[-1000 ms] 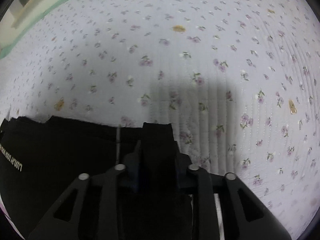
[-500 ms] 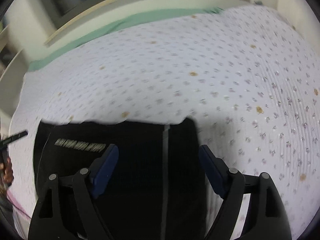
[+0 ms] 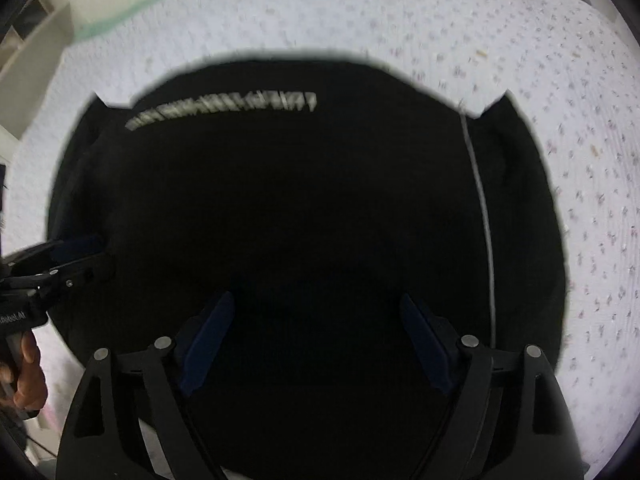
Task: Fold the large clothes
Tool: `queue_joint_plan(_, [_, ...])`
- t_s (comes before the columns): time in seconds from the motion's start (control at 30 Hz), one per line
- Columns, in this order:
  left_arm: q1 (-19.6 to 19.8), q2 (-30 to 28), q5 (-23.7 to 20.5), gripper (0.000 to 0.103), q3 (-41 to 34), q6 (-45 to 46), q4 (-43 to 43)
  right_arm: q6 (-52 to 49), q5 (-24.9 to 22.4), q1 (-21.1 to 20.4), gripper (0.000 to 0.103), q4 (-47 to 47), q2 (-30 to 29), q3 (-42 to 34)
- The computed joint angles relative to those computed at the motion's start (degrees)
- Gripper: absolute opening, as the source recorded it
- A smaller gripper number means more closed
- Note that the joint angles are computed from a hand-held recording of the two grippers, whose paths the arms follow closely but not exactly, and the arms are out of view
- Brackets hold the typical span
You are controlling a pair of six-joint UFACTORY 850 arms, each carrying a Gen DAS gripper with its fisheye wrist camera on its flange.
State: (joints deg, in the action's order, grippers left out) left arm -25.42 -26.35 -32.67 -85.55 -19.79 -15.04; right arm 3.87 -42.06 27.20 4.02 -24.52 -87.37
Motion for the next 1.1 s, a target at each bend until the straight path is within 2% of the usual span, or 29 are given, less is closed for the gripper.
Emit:
queue_joint_plan(0.2, [1.26, -1.19, 1.04, 0.06, 0.22, 1.88, -3.72, 0.9, 2.38, -0.06, 0.091, -0.15, -0.03, 1.82])
queue_joint_plan(0.33, [1.51, -1.36, -2.98, 0.06, -2.6, 2.04, -3.31, -3.82, -2.05, -1.52, 0.091, 5.14, -0.44, -1.73])
queue_joint_plan(0.37, [1.82, -1.14, -3.5, 0.06, -3.58, 3.77, -4.39, -5.85, -1.63, -2.21, 0.091, 7.75, -0.07, -2.54])
queue_joint_plan(0.47, [3.06, -0.18, -1.02, 0.061, -5.82, 13.36, -11.55, -8.48, -0.07, -3.34, 0.091, 11.33, -1.07, -6.59])
queue_joint_plan(0.53, [3.96, -2.09, -0.97, 0.063, -9.65, 15.31, -13.2, -8.44, -0.42, -3.5, 0.091, 11.62, -3.67, -10.32])
queue_joint_plan(0.6, [4.69, -5.34, -2.51, 0.069, -13.73, 12.88, -11.12, -6.34, -0.87, -3.05, 0.089, 8.76, -6.54, -13.12])
queue_joint_plan(0.67, [5.81, -10.36, -8.1, 0.069, -18.95, 11.11, -10.09, -4.81, -3.82, -3.07, 0.081, 7.59, -10.54, -16.48])
queue_joint_plan(0.77, [6.79, -14.89, -11.63, 0.069, -21.44, 11.76, -11.63, -4.87, -4.8, -3.28, 0.085, 8.74, -13.49, -17.41])
queue_joint_plan(0.87, [6.65, -16.41, -11.95, 0.069, -22.43, 11.46, -10.06, -4.54, -4.22, -3.48, 0.088, 8.43, -14.08, -17.03])
queue_joint_plan(0.97, [6.4, -16.52, -13.61, 0.069, -24.76, 10.47, -9.35, -6.7, -4.31, -4.03, 0.088, 10.73, -12.21, -15.72])
queue_joint_plan(1.1, [6.89, -8.77, -10.61, 0.069, -17.09, 17.63, -14.93, -14.17, -2.23, -4.97, 0.085, 15.99, -4.75, -9.49])
